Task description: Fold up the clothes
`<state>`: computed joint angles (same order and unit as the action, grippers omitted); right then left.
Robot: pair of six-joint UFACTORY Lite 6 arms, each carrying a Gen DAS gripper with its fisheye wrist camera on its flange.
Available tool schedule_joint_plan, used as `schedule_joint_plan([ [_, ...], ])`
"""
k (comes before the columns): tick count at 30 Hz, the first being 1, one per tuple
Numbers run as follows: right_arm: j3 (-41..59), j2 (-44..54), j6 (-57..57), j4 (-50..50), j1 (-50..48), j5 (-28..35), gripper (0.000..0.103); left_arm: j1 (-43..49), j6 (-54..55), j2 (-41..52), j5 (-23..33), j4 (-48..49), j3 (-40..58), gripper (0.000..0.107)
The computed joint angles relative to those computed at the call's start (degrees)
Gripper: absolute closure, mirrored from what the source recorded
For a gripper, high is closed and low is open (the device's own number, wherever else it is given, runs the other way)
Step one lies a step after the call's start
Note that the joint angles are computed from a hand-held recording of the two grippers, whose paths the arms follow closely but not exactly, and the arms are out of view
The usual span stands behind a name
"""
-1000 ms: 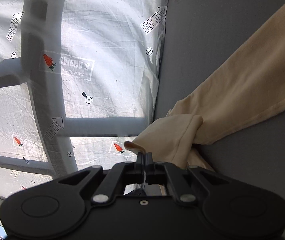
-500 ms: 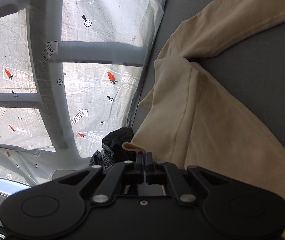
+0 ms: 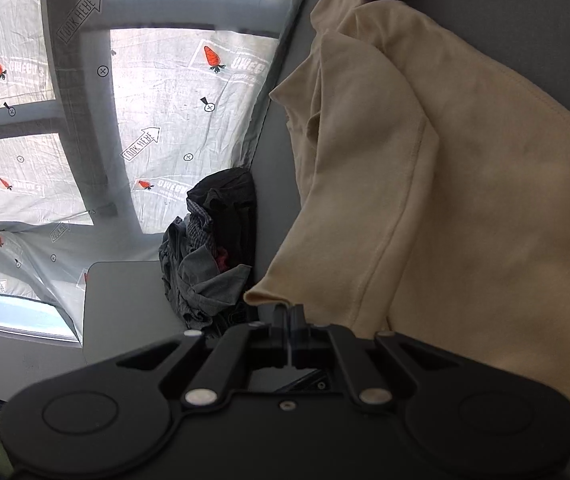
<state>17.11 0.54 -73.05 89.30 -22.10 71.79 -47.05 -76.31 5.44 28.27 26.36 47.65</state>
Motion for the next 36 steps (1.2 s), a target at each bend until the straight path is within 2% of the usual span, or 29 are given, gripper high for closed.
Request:
schedule_joint_plan([
  [13,-2.7,2.4,-1.8,2.5,6.2,-1.6,0.101,-0.8,1.6,-2.5,1.2,-1.9,-2.4,0.030],
  [18,-2.7,2.8,-1.6,3.4,10.2,-4.9,0.101,-1.2,2.4,-3.3,1.7,-2.2,-3.1,0.030],
  [25,-3.3,5.5,-2.5,5.6,13.2,-5.9,0.101,-1.5,5.1,-3.9,3.2,-3.8,-4.1,0.029],
  [31,-1.3,9.2,0.1,7.2,17.0,-11.0,0.101,-0.7,7.7,-5.2,3.8,-5.2,-5.2,0.029],
  [33,-0.9,12.0,-0.4,8.2,17.2,-10.8,0.101,-0.5,7.8,-6.0,4.0,-5.5,-5.6,0.029],
  [36,-0.1,13.3,1.0,6.6,15.8,-9.5,0.093,0.6,8.4,-7.6,3.9,-6.4,-6.2,0.029],
])
